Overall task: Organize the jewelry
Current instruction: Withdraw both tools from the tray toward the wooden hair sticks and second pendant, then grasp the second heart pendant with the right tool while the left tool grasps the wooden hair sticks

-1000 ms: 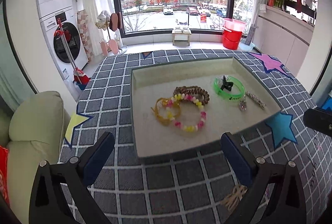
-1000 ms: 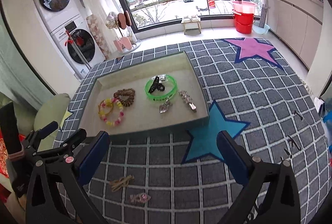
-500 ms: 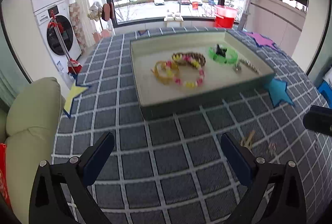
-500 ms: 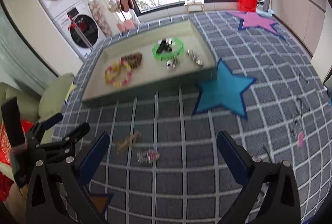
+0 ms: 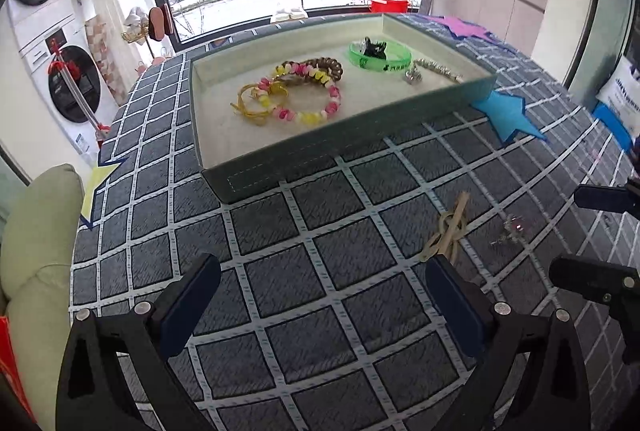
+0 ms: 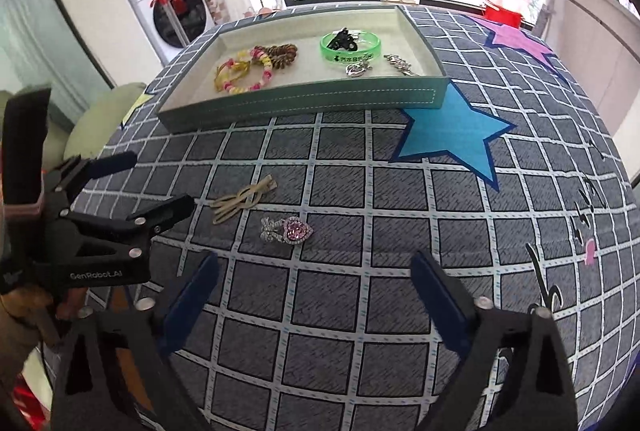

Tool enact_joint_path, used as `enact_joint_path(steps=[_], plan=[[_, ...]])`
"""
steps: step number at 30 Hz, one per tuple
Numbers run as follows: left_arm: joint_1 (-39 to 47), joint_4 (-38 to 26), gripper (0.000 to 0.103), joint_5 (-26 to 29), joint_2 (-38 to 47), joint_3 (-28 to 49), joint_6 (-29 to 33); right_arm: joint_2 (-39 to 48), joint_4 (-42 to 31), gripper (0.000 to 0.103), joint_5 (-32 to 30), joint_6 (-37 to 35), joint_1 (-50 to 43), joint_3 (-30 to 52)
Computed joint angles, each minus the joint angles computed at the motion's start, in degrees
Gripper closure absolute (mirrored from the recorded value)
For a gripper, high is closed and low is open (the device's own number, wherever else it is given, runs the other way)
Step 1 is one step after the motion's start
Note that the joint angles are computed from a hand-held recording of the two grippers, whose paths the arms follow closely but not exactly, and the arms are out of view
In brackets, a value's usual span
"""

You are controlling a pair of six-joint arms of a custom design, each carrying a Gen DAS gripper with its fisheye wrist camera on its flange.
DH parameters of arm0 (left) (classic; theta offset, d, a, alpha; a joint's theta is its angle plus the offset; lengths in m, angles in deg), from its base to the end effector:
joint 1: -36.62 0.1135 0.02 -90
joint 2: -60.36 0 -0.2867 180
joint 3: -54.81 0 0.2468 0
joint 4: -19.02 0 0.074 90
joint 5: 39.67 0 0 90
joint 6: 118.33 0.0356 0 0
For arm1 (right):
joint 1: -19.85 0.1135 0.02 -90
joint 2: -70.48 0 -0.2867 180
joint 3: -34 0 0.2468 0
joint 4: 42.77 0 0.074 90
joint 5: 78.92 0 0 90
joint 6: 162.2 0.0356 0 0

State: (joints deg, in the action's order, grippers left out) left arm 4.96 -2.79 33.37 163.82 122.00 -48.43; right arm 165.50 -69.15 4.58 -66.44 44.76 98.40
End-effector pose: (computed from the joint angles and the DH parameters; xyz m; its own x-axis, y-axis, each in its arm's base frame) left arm 0.2973 -0.1711 0.1546 -0.8059 0.1108 -0.5816 0.0999 0.9937 0.0508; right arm 0.2859 0.1372 0.1817 -0.8044 -0.2636 -0.5324 -0.3957 0.9062 0.1491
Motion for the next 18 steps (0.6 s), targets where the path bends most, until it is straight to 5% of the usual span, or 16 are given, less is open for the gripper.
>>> enact_joint_path(steps=[8, 16, 18], plan=[[1.8, -0.32, 0.0, -0.94, -0.61, -0.63, -1.65, 4.1, 1.43, 0.029, 1.14, -1.21, 2.31, 2.1], [2.1, -0.16, 0.0, -0.18, -0.08, 0.03, -0.61, 6.02, 3.95, 0.066, 4.85, -1.66, 4.71, 2.74], [1.94, -0.21, 0.0, 0.18, 0.44, 0.72, -0.27, 5.98, 4.39, 0.068, 5.78, -1.77, 4.98, 2.49]])
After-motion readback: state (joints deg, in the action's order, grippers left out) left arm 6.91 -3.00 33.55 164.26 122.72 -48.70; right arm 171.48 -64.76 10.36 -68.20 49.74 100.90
